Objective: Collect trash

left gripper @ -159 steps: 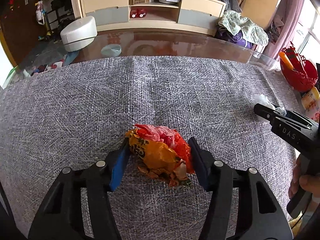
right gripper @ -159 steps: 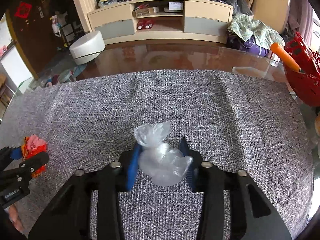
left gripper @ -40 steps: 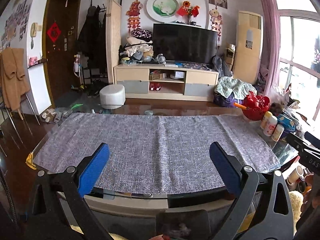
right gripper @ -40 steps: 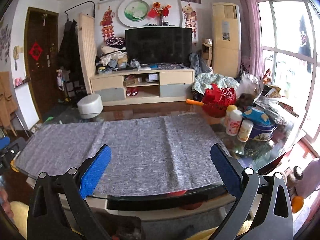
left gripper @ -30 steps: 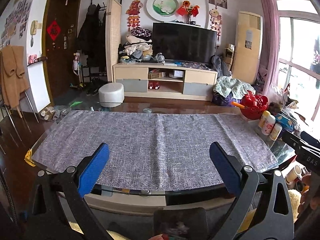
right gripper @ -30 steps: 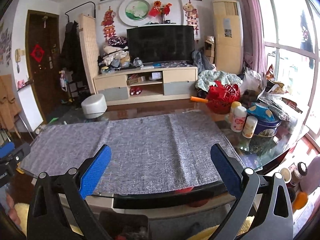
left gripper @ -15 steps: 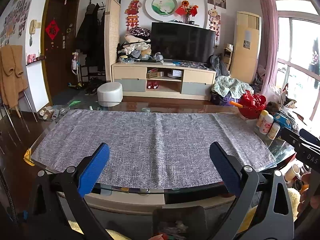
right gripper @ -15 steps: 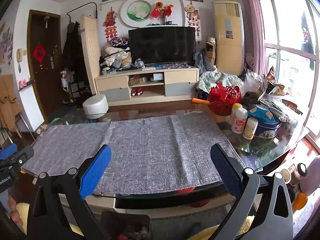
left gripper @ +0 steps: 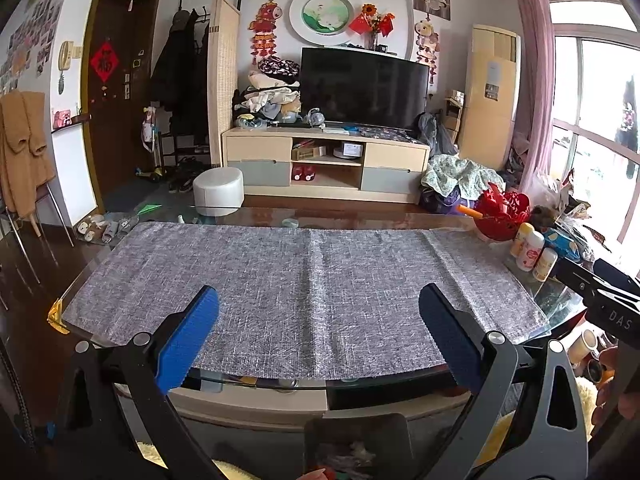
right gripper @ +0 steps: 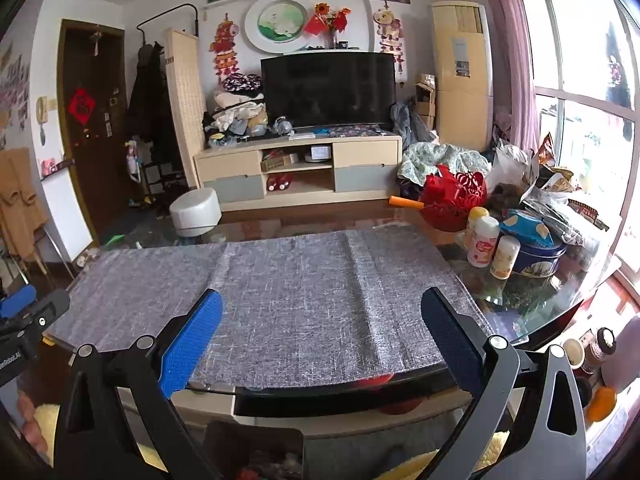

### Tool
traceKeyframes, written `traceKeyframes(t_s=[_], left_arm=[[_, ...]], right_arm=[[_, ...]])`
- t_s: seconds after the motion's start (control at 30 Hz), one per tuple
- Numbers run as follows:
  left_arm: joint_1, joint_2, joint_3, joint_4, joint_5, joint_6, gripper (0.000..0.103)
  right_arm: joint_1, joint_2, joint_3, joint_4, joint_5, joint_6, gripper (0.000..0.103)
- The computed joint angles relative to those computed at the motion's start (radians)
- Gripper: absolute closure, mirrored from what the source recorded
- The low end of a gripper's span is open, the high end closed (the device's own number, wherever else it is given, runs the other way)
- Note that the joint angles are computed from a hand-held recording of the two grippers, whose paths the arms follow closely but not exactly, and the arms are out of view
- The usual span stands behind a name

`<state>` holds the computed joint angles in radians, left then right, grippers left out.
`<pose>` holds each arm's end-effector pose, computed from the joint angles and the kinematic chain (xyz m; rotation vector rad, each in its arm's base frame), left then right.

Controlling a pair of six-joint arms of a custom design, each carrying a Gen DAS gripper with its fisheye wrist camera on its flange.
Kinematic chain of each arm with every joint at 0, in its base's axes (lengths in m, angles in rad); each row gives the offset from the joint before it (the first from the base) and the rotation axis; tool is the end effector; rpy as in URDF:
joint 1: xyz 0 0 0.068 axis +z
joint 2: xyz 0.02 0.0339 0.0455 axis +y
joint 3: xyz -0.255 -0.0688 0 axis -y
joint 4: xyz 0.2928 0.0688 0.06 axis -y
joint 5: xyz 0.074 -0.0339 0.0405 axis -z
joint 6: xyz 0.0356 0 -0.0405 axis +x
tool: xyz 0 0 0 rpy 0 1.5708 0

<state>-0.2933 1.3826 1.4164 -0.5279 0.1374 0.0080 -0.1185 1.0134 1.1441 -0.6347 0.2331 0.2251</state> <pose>0.3423 -0.1085 0.3820 0.3954 2.0370 -0.3172 0.2599 -0.0392 0.3751 0.4924 2.0050 -0.1760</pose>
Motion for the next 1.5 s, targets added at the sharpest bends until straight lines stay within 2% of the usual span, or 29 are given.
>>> traceKeyframes(t_s=[1.5], left_arm=[[0.000, -0.006, 0.010, -0.009, -0.001, -0.011, 0.008]], right_arm=[[0.023, -0.009, -0.013, 0.000, 0.023, 0.022, 0.003]])
